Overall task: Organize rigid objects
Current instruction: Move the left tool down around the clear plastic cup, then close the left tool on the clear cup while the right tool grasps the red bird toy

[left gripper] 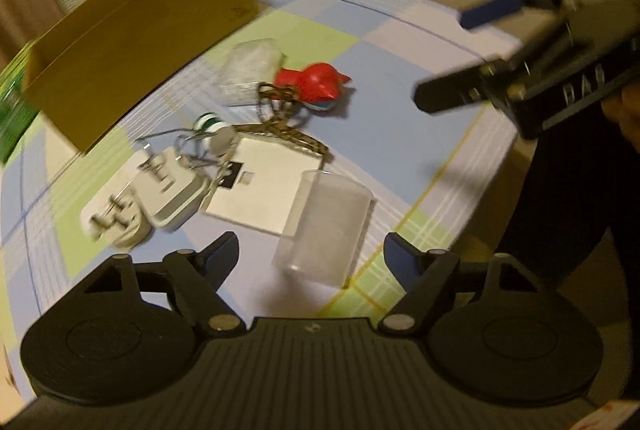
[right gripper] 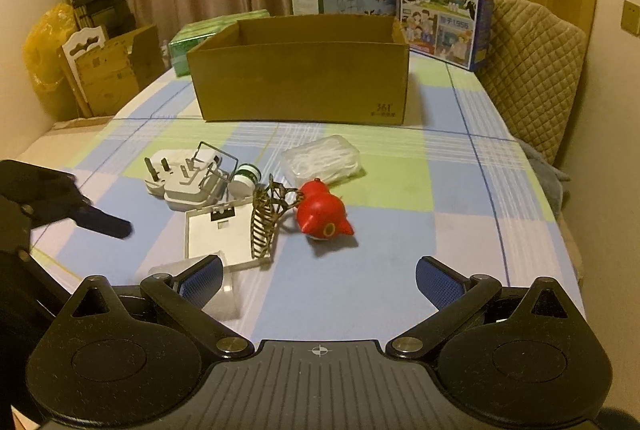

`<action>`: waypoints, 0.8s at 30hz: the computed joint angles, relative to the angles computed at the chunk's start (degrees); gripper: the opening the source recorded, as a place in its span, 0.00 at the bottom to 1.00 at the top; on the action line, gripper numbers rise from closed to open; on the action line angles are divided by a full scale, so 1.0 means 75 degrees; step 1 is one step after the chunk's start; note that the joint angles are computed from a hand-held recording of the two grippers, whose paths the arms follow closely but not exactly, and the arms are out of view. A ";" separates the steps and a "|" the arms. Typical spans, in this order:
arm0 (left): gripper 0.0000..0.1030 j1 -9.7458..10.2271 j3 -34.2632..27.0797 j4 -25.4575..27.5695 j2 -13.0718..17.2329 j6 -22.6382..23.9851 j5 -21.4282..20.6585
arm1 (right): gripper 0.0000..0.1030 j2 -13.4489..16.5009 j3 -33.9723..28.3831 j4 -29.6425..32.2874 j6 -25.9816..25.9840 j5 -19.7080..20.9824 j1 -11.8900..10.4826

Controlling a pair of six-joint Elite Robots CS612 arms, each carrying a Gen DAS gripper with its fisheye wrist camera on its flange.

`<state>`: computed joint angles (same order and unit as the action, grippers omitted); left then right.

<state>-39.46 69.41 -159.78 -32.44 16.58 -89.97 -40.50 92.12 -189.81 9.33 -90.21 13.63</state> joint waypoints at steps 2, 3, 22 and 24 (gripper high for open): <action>0.69 -0.0031 -0.0119 0.0056 0.0112 0.0454 0.0069 | 0.98 0.0057 -0.0079 0.0061 -0.0029 0.0003 -0.0012; 0.69 -0.0041 -0.0183 0.0091 0.0170 0.0678 0.0072 | 0.98 0.0083 -0.0112 0.0099 -0.0033 0.0024 -0.0024; 0.47 0.0011 -0.0798 0.0151 0.0646 0.0464 -0.0323 | 0.97 0.0440 -0.0572 0.0707 -0.0006 0.0319 -0.0170; 0.47 0.0042 -0.0716 -0.0030 0.0608 0.0084 -0.0357 | 0.97 0.0482 -0.0638 0.0682 -0.0047 0.0300 -0.0175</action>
<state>-39.14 64.04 -160.01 -27.88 17.22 -92.65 -36.88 87.34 -184.70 8.98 -87.96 12.32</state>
